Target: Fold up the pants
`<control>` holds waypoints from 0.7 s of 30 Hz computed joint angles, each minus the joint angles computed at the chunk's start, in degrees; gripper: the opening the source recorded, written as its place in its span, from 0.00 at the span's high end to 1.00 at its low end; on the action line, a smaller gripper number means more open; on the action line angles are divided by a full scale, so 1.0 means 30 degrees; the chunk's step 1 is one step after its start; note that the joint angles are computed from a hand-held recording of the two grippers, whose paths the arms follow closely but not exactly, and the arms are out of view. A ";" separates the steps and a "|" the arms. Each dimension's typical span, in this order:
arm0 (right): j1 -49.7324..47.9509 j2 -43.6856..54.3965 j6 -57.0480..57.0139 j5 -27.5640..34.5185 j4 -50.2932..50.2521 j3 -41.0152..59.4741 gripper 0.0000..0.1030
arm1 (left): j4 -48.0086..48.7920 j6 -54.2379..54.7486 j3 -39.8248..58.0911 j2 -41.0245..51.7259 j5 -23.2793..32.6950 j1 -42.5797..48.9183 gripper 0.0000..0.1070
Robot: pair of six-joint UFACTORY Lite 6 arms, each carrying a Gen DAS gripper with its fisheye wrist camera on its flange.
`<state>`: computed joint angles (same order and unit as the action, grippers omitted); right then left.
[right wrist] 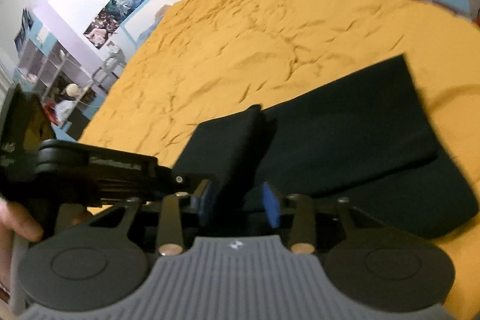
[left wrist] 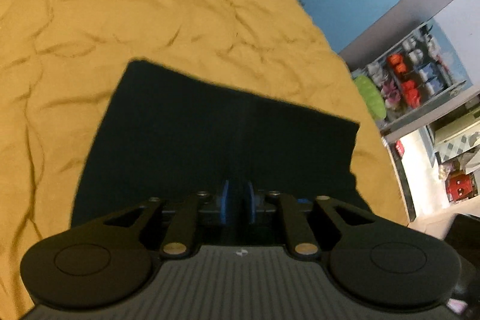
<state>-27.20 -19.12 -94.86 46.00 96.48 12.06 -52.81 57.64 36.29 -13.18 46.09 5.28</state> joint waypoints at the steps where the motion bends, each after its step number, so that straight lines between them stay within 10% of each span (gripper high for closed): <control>1: 0.0560 0.0822 -0.0245 -0.0064 0.0653 0.0334 0.65 | -0.0055 -0.0002 0.0073 -0.0327 0.0148 0.0185 0.83; 6: 0.3108 0.5030 -0.1027 -0.0258 0.3239 0.2243 0.65 | 0.1022 0.0348 0.0639 -0.1289 0.0442 0.1941 0.82; 12: 0.4572 0.5524 -0.0836 -0.0914 0.4702 0.2753 0.96 | 0.0919 0.1098 0.0932 -0.1388 0.1452 0.3973 0.82; 21: 0.1207 -0.0398 0.7702 0.1453 -0.4411 0.5568 0.98 | 0.0702 0.1675 0.1442 -0.2233 0.2232 0.5500 0.82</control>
